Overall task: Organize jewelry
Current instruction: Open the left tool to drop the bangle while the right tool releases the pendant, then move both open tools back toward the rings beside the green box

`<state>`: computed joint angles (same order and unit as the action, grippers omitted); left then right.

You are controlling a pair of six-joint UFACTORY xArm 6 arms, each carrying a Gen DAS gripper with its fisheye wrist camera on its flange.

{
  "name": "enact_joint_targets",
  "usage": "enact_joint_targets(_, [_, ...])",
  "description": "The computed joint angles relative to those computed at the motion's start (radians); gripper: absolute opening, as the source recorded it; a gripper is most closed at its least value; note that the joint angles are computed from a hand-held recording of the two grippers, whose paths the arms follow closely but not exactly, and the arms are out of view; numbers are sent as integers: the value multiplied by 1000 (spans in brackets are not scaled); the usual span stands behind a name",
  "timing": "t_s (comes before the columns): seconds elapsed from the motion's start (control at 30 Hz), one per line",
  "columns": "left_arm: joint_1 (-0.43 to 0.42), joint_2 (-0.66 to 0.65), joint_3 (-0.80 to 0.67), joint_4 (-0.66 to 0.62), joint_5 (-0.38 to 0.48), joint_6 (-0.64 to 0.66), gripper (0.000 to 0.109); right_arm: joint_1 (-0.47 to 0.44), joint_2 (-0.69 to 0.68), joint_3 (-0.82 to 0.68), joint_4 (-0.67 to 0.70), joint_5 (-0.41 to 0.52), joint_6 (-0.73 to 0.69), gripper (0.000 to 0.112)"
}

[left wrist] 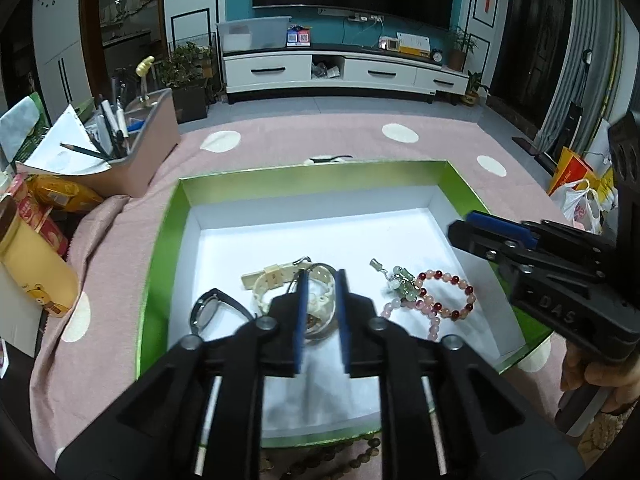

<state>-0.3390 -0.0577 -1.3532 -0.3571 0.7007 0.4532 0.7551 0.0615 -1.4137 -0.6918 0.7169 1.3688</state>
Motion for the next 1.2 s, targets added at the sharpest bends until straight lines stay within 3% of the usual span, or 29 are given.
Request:
enact_joint_targets(0.03, [6,-8,4,-11,2,4,17,5,-16,13,-11,7,17,31])
enact_joint_targets(0.1, [21,-26,14,-23,3,4,34,17,-42,32,-30,21,42,35])
enact_joint_targets(0.17, [40,-45,25,-43,7,11,43,34,-76,56,-57,41,74,38])
enact_joint_targets(0.4, [130,-152,117,-61,-4,11,55,102,-179,132,-124,108,175,41])
enact_joint_targets(0.87, [271,-353,299,-117,105,35,59,252,-261,192,-147,230,309,42])
enact_joint_targets(1.2, [266,-477,417,-134,172,84,60,315,-238,202,-94,233,327,46])
